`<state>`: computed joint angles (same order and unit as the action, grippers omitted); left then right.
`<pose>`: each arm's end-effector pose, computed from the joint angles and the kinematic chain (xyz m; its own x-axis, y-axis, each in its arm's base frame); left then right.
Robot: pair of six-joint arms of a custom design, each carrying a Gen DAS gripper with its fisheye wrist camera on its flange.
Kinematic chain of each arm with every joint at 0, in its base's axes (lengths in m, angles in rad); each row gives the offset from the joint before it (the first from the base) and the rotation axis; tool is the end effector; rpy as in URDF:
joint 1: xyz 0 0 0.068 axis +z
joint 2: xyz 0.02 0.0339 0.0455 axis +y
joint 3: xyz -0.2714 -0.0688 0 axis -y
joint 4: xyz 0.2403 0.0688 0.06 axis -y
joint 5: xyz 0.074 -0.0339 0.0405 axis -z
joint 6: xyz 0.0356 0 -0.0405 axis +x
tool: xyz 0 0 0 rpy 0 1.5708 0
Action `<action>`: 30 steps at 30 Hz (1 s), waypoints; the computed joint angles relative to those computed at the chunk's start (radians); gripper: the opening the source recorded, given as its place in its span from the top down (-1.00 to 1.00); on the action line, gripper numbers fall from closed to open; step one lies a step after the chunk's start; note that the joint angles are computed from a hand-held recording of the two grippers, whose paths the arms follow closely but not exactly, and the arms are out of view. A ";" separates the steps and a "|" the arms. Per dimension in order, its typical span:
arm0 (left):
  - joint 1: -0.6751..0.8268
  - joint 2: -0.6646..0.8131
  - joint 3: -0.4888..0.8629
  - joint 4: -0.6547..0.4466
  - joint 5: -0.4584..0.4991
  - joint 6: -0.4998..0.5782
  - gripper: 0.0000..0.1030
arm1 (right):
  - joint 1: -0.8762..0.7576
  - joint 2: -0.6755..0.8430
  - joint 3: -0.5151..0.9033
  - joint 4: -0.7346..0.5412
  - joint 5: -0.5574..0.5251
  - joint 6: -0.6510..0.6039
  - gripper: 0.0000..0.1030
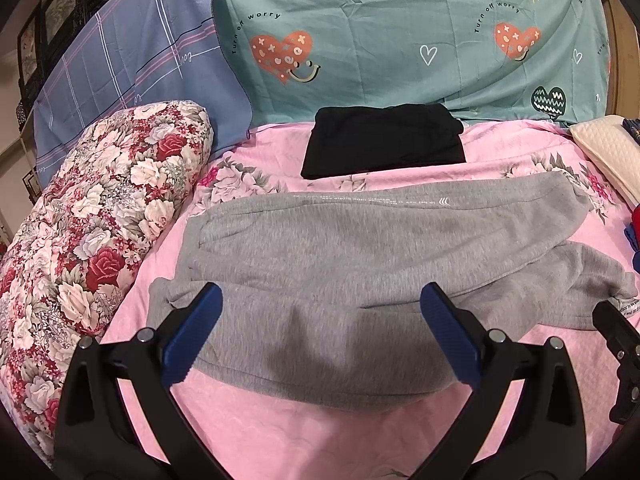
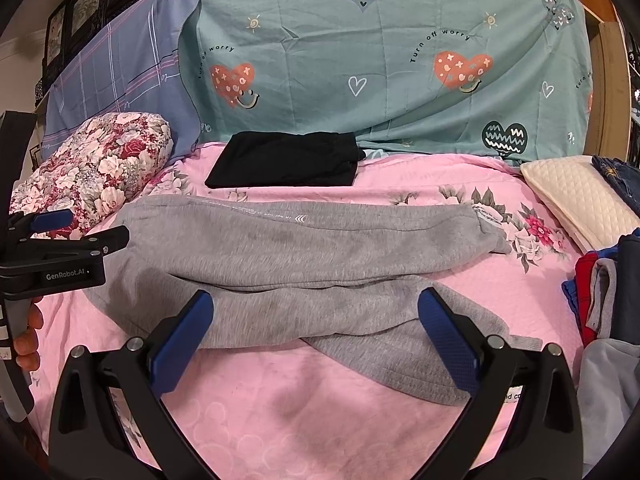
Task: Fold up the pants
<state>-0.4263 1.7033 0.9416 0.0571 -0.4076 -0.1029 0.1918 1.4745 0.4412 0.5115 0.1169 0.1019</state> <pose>0.3267 -0.1329 0.1910 -0.5974 0.1677 -0.7842 0.0435 0.9832 0.1771 0.2592 0.0461 0.1534 -0.4959 0.0066 -0.8683 -0.0398 0.9987 0.0304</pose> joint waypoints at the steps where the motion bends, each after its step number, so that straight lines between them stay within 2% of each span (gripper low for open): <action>1: -0.001 0.000 0.001 -0.001 0.000 -0.001 -0.96 | 0.000 0.001 0.000 0.001 0.000 -0.001 -0.97; 30: -0.005 0.024 0.032 -0.038 0.002 -0.003 -0.96 | 0.006 0.037 0.017 -0.010 -0.009 -0.005 -0.97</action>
